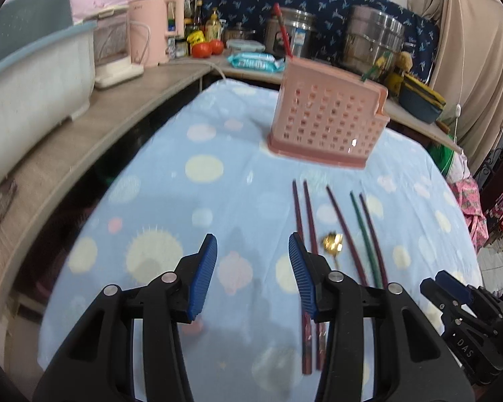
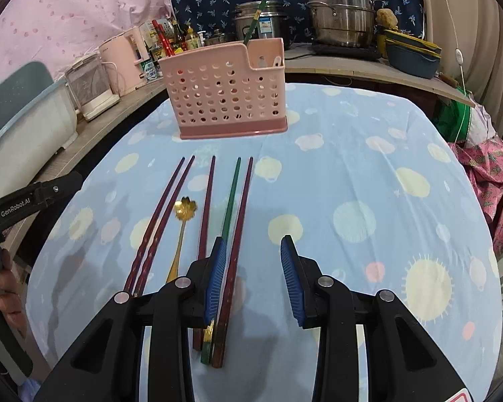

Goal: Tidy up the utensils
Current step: 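Move both tools back down to the remaining chopsticks, then close right tool on a dark-red chopstick while left tool grasps another dark-red chopstick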

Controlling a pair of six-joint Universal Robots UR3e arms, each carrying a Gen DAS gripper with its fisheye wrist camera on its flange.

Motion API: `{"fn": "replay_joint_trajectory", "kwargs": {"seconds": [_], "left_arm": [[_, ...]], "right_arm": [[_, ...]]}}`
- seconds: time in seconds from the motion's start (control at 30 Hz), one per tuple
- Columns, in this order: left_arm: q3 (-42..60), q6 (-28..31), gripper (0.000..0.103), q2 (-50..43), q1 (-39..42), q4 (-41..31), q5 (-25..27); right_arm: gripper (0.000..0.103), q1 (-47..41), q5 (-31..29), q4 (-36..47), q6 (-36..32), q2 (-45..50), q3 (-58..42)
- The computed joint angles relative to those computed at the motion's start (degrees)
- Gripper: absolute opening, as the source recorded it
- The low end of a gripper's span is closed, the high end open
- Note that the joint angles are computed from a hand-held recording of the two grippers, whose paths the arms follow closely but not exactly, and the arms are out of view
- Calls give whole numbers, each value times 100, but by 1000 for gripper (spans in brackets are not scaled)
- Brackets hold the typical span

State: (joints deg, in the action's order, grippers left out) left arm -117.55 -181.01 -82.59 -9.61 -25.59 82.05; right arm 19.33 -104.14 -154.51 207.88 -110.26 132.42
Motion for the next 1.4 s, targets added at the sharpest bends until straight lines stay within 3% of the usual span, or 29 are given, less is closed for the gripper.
{"fn": "replay_joint_trajectory", "kwargs": {"seconds": [0.27, 0.47, 1.07, 1.4], "left_arm": [[-784, 132, 42, 346, -13, 105, -20], [-1011, 125, 42, 423, -33, 111, -91], [-1148, 101, 42, 529, -353, -13, -89], [-1029, 74, 40, 218, -664, 2, 24]], "right_arm": [[30, 511, -203, -160, 539, 118, 375], [21, 677, -179, -297, 757, 270, 495], [7, 877, -205, -452, 952, 254, 825], [7, 809, -148, -454, 946, 102, 941]]}}
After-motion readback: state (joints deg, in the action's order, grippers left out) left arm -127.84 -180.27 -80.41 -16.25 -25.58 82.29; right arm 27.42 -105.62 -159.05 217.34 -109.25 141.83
